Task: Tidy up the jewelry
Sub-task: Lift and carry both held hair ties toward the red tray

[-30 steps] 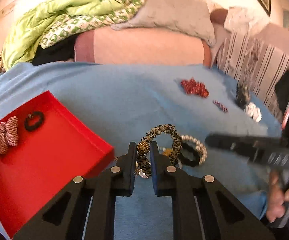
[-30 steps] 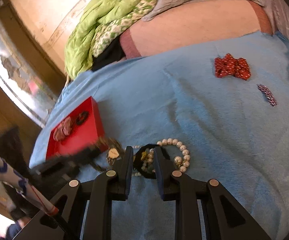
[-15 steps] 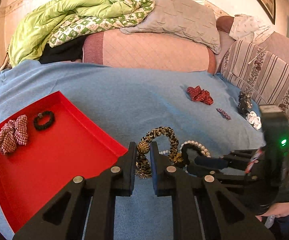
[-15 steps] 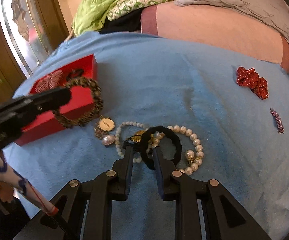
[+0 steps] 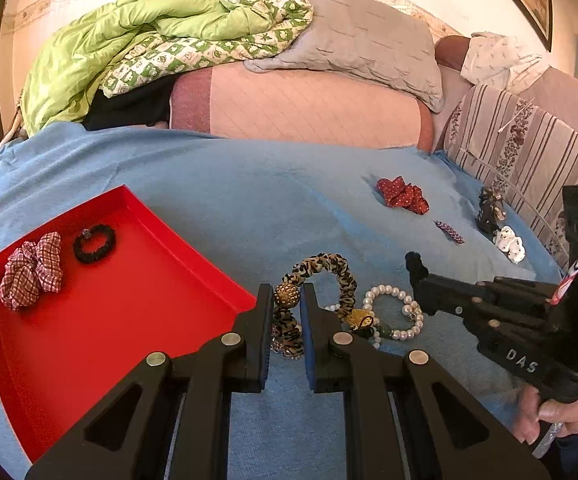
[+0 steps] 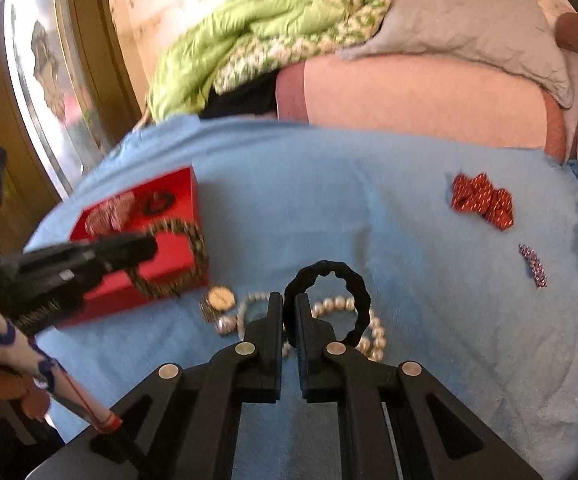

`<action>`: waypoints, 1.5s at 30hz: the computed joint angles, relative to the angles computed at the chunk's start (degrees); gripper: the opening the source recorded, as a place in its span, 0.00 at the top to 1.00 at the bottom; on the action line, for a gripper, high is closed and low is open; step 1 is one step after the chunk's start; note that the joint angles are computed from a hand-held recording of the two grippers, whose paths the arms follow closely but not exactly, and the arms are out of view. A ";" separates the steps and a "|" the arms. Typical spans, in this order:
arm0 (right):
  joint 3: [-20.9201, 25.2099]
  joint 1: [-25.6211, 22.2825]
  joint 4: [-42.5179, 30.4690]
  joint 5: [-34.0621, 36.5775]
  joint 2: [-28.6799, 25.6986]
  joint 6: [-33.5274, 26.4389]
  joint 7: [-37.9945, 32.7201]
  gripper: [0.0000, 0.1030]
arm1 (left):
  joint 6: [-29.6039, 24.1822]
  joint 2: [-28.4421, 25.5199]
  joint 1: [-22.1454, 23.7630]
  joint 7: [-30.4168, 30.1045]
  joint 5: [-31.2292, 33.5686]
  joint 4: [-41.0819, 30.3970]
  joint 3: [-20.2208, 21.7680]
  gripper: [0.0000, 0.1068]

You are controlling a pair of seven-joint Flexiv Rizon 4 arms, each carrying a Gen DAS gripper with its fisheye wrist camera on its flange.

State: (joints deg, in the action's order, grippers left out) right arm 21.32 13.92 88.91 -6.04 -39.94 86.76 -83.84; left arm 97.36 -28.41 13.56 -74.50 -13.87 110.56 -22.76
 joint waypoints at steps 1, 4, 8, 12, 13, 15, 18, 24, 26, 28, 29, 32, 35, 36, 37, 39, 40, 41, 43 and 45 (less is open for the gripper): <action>0.87 -0.58 -0.26 0.15 -0.19 -0.19 -0.41 0.94 | 0.17 0.00 -0.32 -0.19 -0.04 -0.02 0.34 0.88; 1.05 -0.42 -0.56 0.29 -0.35 -0.44 -0.48 0.94 | 0.32 0.15 -0.54 -0.53 -0.02 0.00 0.85 0.88; 1.53 -0.68 -0.60 0.69 -0.34 -0.29 -1.09 0.94 | 0.39 0.16 -1.06 -0.92 0.09 -0.22 1.85 0.88; 1.65 -0.79 -0.45 1.02 -0.33 -0.12 -1.21 0.94 | 0.35 0.30 -1.60 -1.23 0.11 -0.30 2.91 0.88; 1.45 -0.63 -0.39 1.10 -0.27 0.02 -1.07 0.94 | 0.34 0.34 -1.58 -1.25 0.12 -0.28 2.98 0.88; 1.65 -0.71 -0.38 1.19 -0.29 0.12 -1.12 0.94 | 0.40 0.40 -1.80 -1.33 0.15 -0.28 3.40 0.88; 1.72 -0.67 -0.39 1.20 -0.32 0.12 -1.10 0.94 | 0.63 0.56 -1.29 -1.41 0.21 0.07 3.05 0.88; 1.67 -0.44 -0.76 1.20 -0.62 -0.17 -1.17 0.94 | 1.04 0.87 -0.41 -1.84 0.36 0.57 2.71 0.88; 1.67 -0.31 -0.90 1.20 -0.71 -0.26 -1.12 0.94 | 1.07 0.96 -0.02 -1.97 0.46 0.69 2.44 0.88; 1.66 -0.26 -0.99 1.19 -0.77 -0.29 -1.21 0.94 | 1.18 1.08 0.28 -2.15 0.55 0.89 2.48 0.88; 1.70 -0.20 -1.10 1.17 -0.86 -0.38 -1.25 0.94 | 1.22 1.14 0.63 -2.21 0.59 1.05 2.26 0.88; 1.49 0.16 -1.32 1.15 -1.00 -0.53 -1.20 0.94 | 1.45 1.41 1.00 -2.64 0.67 1.45 2.21 0.88; 1.22 0.52 -1.33 1.06 -1.03 -0.58 -1.16 0.94 | 1.66 1.68 2.07 -2.99 0.87 1.90 1.54 0.88; 1.07 0.67 -1.26 1.05 -0.97 -0.53 -1.09 0.94 | 1.78 1.76 2.36 -3.13 0.93 2.03 1.35 0.88; 0.91 0.82 -1.20 1.00 -0.95 -0.45 -1.01 0.94 | 1.91 1.84 2.56 -3.26 1.03 2.14 1.24 0.88; 0.59 1.10 -1.13 0.89 -0.94 -0.26 -0.82 0.94 | 2.27 2.11 3.28 -3.53 1.31 2.55 0.70 0.88; 0.43 1.22 -1.16 0.81 -0.98 -0.21 -0.69 0.94 | 2.53 2.22 3.54 -3.71 1.49 2.75 0.56 0.88; 0.43 1.20 -1.11 0.79 -0.95 -0.24 -0.59 0.94 | 2.84 2.37 3.85 -3.96 1.68 3.01 0.41 0.88; 0.55 1.15 -1.14 0.87 -0.97 -0.33 -0.27 0.94 | 3.66 2.76 4.34 -4.78 2.12 3.74 0.33 0.88; 1.14 0.81 -1.21 1.16 -1.02 -0.49 -0.12 0.94 | 4.42 3.50 5.18 -5.94 2.68 4.89 0.21 0.88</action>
State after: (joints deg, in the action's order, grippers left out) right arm 22.47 14.73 87.71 -4.88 -40.96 86.28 -83.96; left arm 101.78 -24.91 18.75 -80.44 -11.19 115.45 -22.55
